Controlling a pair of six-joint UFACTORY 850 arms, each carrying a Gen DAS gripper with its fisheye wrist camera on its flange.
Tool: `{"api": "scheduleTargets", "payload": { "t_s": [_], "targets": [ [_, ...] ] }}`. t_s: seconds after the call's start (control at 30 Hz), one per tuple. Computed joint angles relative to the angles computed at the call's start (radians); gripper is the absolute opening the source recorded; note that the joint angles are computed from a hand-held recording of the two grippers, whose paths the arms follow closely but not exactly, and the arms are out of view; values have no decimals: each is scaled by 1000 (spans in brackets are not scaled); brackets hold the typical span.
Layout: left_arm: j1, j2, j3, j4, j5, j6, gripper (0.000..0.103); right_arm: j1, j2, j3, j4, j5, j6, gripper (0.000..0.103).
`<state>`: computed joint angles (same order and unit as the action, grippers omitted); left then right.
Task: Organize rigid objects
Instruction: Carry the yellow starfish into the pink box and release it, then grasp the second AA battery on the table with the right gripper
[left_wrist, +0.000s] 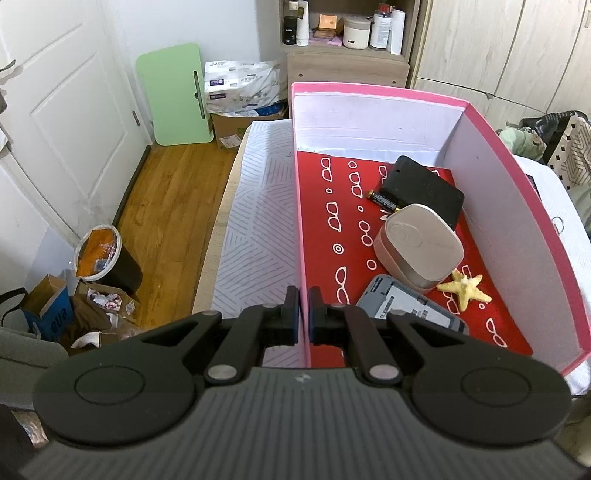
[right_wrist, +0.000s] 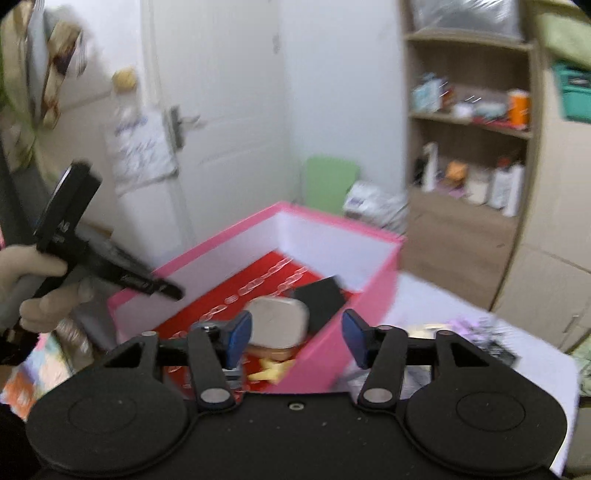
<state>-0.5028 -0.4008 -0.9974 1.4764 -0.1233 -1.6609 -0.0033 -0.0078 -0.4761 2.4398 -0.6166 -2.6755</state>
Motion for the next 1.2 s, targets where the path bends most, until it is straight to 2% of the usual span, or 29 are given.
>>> {"api": "scheduleTargets", "payload": {
  "t_s": [0.1,0.27,0.4,0.5,0.57,0.73,0.8,1.0,1.07,1.1,1.13,1.17,1.2],
  "targets": [
    [-2,0,0,19,-3,-19,4,-39,-6,20,76,61,-43,65],
    [-1,0,1,20,-3,-20,4,-113,-89,11,-9,155,74,65],
    [-2,-1,-2,-16,-6,22,4,-132,-149,1,32,209,77,64],
    [-5,-4,-5,-28,-10,40,4,-153,-162,0,6,207,119,64],
    [-6,-5,-6,-51,-12,63,4,-148,-164,-1,52,219,76,64],
    [-8,-6,-9,-59,-16,72,4,-97,-180,-3,362,269,-242,64],
    [-10,-6,-8,-49,-20,63,4,-95,-189,2,417,255,-313,64],
    [-6,-5,-6,-47,-9,57,4,-110,-205,6,400,194,-229,65],
    [-6,-5,-6,-43,-10,55,4,-103,-211,6,440,178,-280,60],
    [-6,-6,-6,-40,-10,53,4,-101,-213,7,443,168,-301,48],
    [-5,-5,-6,-43,-10,55,4,-105,-214,4,403,168,-280,24],
    [-6,-5,-6,-44,-11,55,4,-112,-210,0,326,177,-217,16],
    [-6,-6,-6,-44,-13,54,4,-109,-206,-4,290,190,-190,11]
  ]
}}
